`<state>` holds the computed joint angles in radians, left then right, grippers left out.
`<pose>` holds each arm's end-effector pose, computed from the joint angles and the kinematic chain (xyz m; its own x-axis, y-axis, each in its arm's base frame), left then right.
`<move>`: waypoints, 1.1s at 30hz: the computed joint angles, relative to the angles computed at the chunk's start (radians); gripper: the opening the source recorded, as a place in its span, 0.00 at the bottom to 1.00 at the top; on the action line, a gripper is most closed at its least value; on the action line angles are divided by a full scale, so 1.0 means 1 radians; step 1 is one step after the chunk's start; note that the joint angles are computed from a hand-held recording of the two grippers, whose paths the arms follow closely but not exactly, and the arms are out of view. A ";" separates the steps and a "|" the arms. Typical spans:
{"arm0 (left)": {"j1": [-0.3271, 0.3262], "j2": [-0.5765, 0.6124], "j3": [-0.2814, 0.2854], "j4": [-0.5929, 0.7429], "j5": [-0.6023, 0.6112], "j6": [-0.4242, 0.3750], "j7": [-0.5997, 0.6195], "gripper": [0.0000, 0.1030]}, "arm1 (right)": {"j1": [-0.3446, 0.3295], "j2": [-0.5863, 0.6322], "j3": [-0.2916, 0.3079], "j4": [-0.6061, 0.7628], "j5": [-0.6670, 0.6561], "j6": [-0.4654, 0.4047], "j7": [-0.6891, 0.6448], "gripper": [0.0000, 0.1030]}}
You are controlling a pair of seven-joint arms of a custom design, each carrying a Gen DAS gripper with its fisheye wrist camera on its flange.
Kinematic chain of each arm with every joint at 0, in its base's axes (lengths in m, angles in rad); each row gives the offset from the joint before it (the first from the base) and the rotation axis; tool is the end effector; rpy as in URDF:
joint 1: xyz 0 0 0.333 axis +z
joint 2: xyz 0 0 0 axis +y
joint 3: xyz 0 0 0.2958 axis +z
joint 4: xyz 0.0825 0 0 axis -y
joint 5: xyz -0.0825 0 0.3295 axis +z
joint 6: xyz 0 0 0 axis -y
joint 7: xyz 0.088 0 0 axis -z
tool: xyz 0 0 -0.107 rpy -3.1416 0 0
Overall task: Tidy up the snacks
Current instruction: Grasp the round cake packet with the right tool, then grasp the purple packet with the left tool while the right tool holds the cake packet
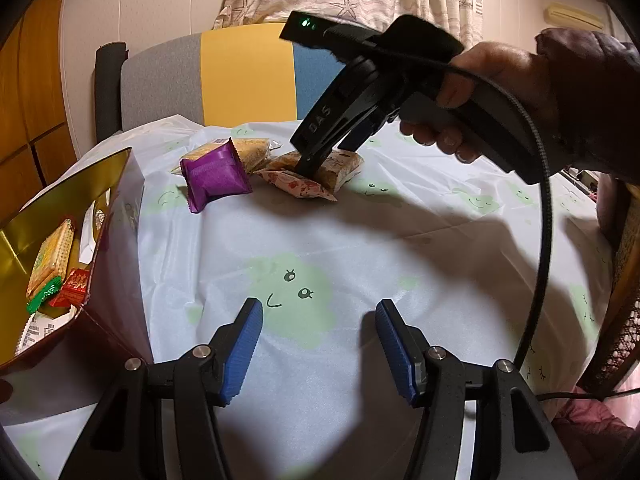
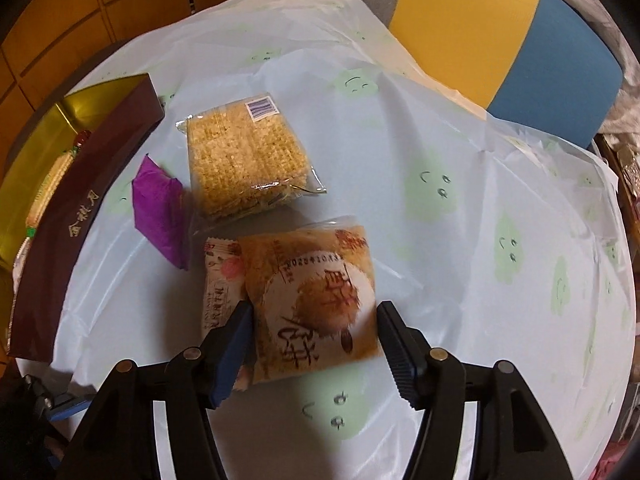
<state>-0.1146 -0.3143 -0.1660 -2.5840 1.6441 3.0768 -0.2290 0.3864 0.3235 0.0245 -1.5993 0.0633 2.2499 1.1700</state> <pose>0.3383 -0.1825 0.4083 -0.1232 -0.9920 0.0272 -0.6353 0.0578 -0.7701 0.5755 0.2506 0.4781 0.6927 -0.7185 0.0630 -0.6677 -0.6718 -0.3207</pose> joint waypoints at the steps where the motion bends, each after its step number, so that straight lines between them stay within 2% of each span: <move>1: 0.000 0.000 0.000 0.000 -0.003 0.000 0.003 0.58 | 0.003 0.009 -0.001 0.007 -0.007 0.001 0.003 0.62; 10: 0.001 0.004 0.000 0.002 0.004 0.000 -0.003 0.58 | -0.006 -0.047 -0.024 -0.089 -0.047 0.053 0.048 0.59; 17: 0.001 0.001 -0.003 -0.002 -0.022 -0.006 0.019 0.58 | -0.084 -0.174 -0.028 -0.267 -0.040 0.079 0.002 0.59; 23: 0.014 -0.002 -0.012 -0.012 -0.100 -0.001 0.098 0.58 | -0.143 -0.199 -0.025 -0.300 -0.005 0.062 -0.068 0.59; 29: 0.009 -0.012 -0.017 -0.045 -0.344 -0.007 0.333 0.59 | -0.187 -0.146 -0.025 -0.247 0.118 0.032 -0.155 0.60; 33: -0.071 -0.021 0.022 -0.062 -0.619 -0.075 0.572 0.63 | -0.194 -0.121 -0.031 -0.211 0.129 0.009 -0.177 0.60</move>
